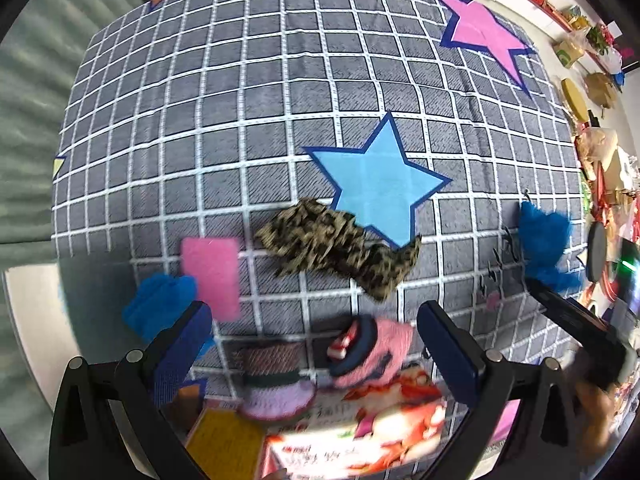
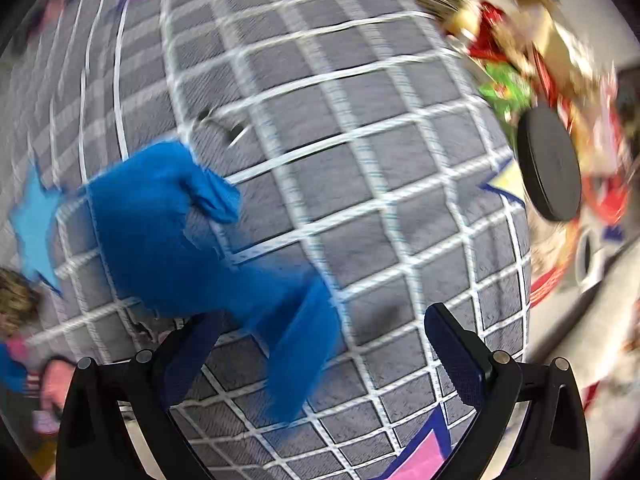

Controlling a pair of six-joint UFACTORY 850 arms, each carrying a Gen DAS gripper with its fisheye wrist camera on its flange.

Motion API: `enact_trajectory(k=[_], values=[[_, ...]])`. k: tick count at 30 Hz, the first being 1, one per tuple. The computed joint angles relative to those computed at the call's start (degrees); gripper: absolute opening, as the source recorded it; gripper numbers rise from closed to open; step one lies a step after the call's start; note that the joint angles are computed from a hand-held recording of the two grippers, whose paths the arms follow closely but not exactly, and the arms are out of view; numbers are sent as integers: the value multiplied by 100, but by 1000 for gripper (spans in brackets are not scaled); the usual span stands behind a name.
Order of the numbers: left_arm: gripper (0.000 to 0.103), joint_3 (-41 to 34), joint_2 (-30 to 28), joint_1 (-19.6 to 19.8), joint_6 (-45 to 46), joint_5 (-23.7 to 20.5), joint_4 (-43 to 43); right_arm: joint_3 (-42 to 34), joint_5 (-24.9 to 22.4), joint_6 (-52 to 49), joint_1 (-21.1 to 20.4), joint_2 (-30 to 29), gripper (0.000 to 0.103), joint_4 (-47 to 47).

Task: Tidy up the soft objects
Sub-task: 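Grasp the leopard-print cloth with the left tool while the right tool grasps the blue cloth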

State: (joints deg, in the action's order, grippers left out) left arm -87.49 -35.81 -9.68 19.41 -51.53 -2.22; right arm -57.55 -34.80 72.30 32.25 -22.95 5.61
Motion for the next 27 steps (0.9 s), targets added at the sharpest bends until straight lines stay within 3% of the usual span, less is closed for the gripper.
enact_trajectory(k=[2, 4, 7, 11, 17, 22, 27], values=[[103, -20, -91, -57, -76, 80, 57, 299, 467, -188, -86, 299, 102, 173], [103, -78, -221, -115, -208, 114, 175, 363, 644, -357, -41, 445, 102, 158], [103, -182, -427, -201, -449, 150, 353, -50, 436, -270, 1, 231, 102, -177], [103, -210, -557, -251, -567, 234, 418, -976, -365, 676, 115, -232, 102, -1084], [103, -198, -706, -312, -669, 380, 497, -1291, -220, -218, -301, -592, 102, -752], [103, -247, -883, -370, -801, 413, 648, -1316, 54, -1017, -375, -992, 102, 126], [103, -302, -987, -291, -628, 403, 421, -1453, -179, -770, -209, -1034, 103, -7]])
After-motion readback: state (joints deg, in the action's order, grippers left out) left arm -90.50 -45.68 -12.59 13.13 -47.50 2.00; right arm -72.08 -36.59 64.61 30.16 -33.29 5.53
